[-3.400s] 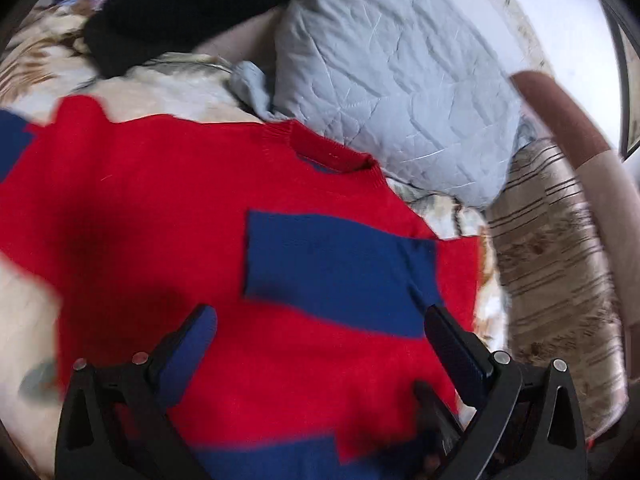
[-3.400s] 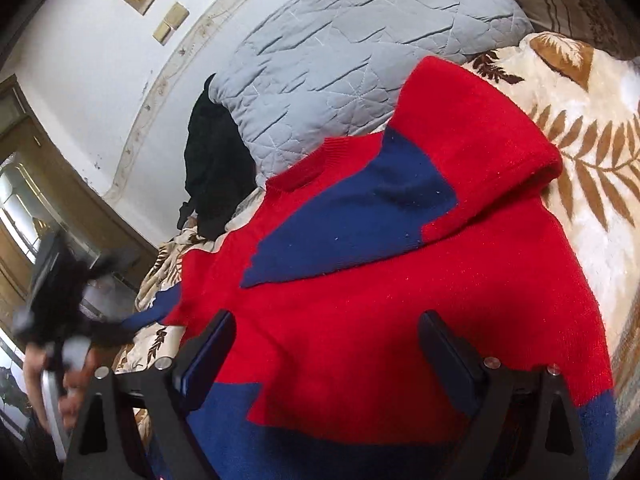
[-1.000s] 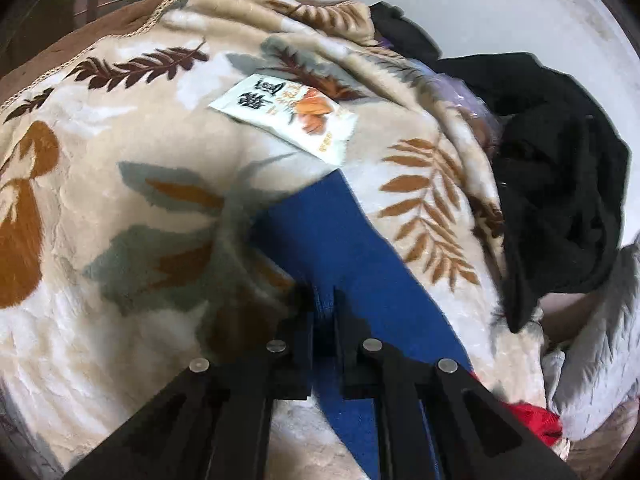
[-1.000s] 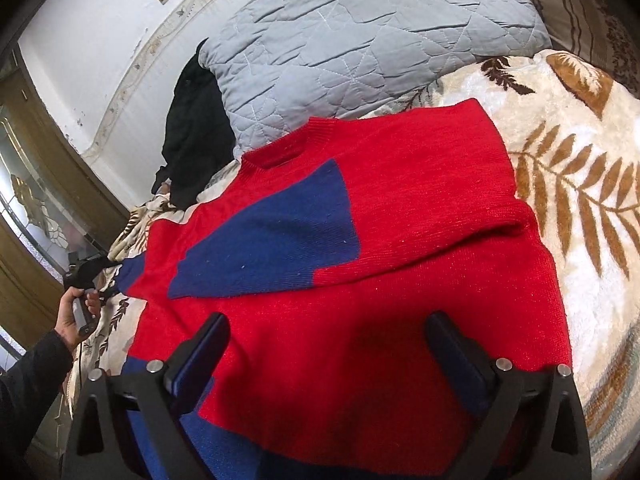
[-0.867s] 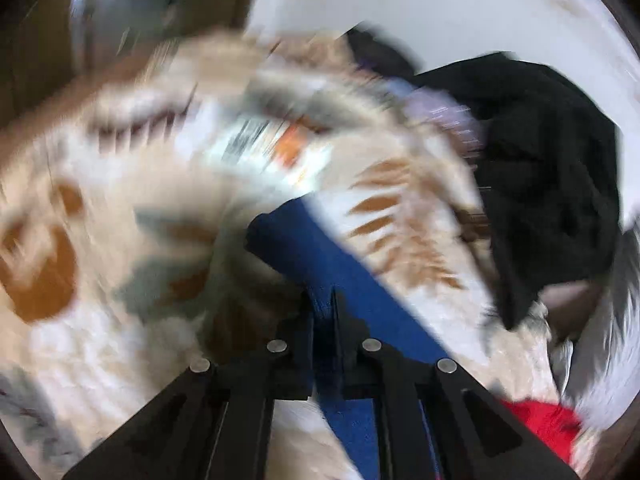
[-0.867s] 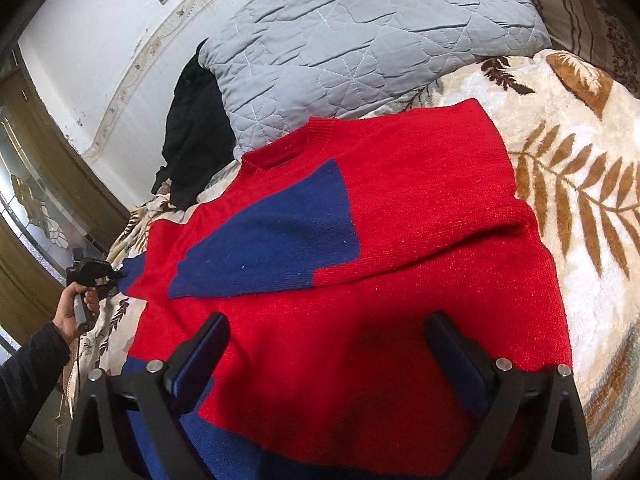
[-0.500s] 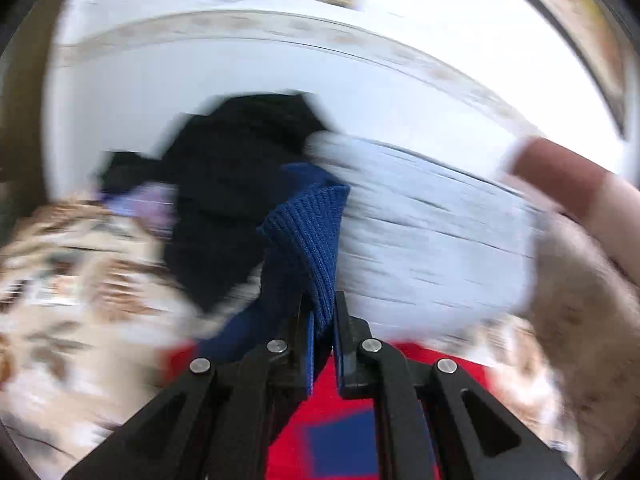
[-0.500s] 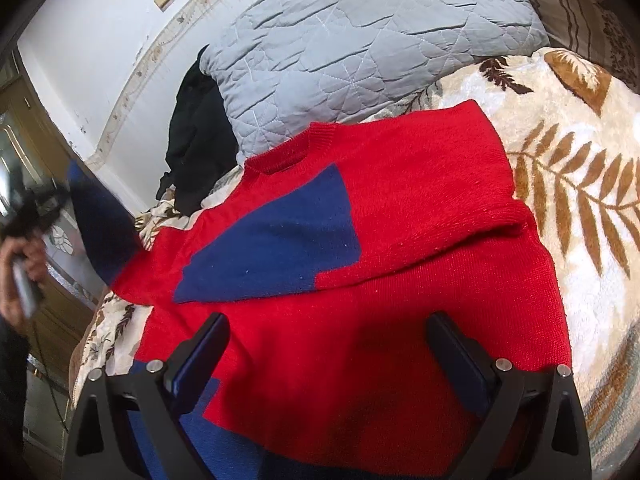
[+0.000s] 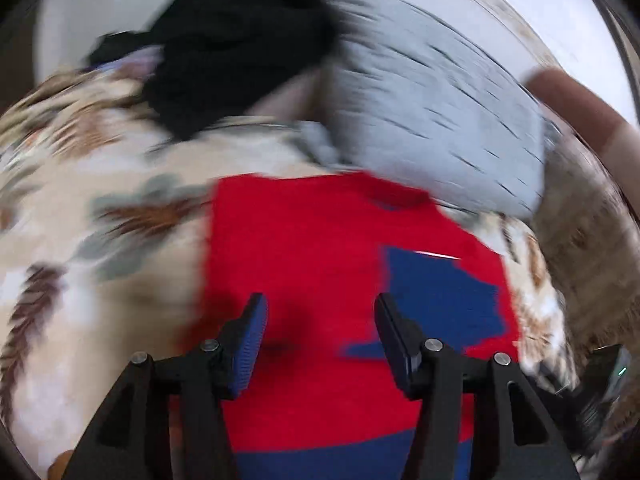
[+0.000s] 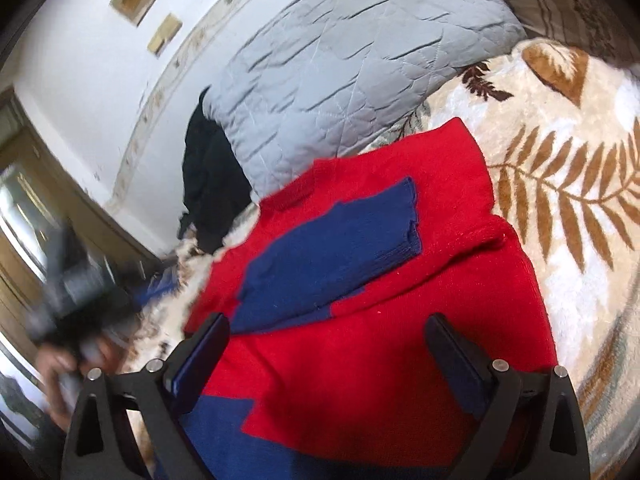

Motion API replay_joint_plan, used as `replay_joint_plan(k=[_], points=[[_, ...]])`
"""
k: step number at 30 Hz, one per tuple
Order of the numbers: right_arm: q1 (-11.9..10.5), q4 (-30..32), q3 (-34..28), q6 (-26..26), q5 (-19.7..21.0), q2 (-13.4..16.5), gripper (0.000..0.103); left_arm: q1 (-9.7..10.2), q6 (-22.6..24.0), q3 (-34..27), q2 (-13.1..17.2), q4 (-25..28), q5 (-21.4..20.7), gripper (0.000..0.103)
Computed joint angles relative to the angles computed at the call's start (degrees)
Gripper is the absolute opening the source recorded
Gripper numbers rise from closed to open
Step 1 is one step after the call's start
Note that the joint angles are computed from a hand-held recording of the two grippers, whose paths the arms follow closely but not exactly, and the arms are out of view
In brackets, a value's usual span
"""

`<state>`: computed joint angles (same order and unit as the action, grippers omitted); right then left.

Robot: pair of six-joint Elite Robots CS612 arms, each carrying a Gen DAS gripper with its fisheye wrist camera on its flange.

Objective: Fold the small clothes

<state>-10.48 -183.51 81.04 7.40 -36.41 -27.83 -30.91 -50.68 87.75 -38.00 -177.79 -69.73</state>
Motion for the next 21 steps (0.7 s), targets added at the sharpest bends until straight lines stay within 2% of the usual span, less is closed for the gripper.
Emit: replay_joint_plan(k=[4, 8, 10, 11, 12, 13, 14, 16, 17, 19, 21], points=[[-0.17, 0.55, -1.48, 3.16, -1.64, -0.6, 0.1, 0.32, -5.17, 5.89, -0.97, -4.85, 3.36, 0.058], [1.2, 10.04, -5.78, -0.43, -6.26, -0.86, 0.1, 1.01, -8.59, 7.87, -0.18, -8.65, 2.84, 0.058], [2.55, 18.43, -9.01, -3.34, -11.85, -0.57, 0.099, 1.13, -8.59, 8.11, -0.04, -9.75, 2.79, 0.058], [3.34, 24.0, -10.79, -6.13, -15.28, -0.38, 0.093, 1.12, -8.42, 8.24, -0.01, -10.67, 2.71, 0.058], [3.93, 27.34, -11.9, -8.23, -18.38, -0.23, 0.083, 1.18, -8.56, 8.35, 0.0, -11.49, 2.34, 0.058], [4.62, 29.97, -12.8, -9.69, -22.41, -0.18, 0.037, 1.17, -8.92, 8.58, -0.15, -12.02, 2.07, 0.058], [5.27, 31.4, -13.22, -10.94, -26.67, -0.32, 0.009, 1.18, -9.19, 8.71, -0.21, -12.43, 1.97, 0.058], [6.04, 28.64, -11.73, -13.44, -30.48, -1.66, 0.008, 1.08, -9.3, 9.09, -0.5, -12.86, 2.02, 0.058], [6.33, 25.31, -10.37, -14.51, -32.06, -2.52, 0.005, 1.07, -9.07, 9.02, -0.45, -13.17, 1.84, 0.058], [6.55, 16.77, -7.28, -16.17, -34.17, -4.28, 0.005, 0.94, -9.05, 9.34, -0.66, -13.53, 1.96, 0.058], [6.37, 14.42, -6.84, -16.1, -35.9, -4.21, 0.006, 0.93, -8.64, 8.92, -0.51, -12.9, 1.65, 0.058]])
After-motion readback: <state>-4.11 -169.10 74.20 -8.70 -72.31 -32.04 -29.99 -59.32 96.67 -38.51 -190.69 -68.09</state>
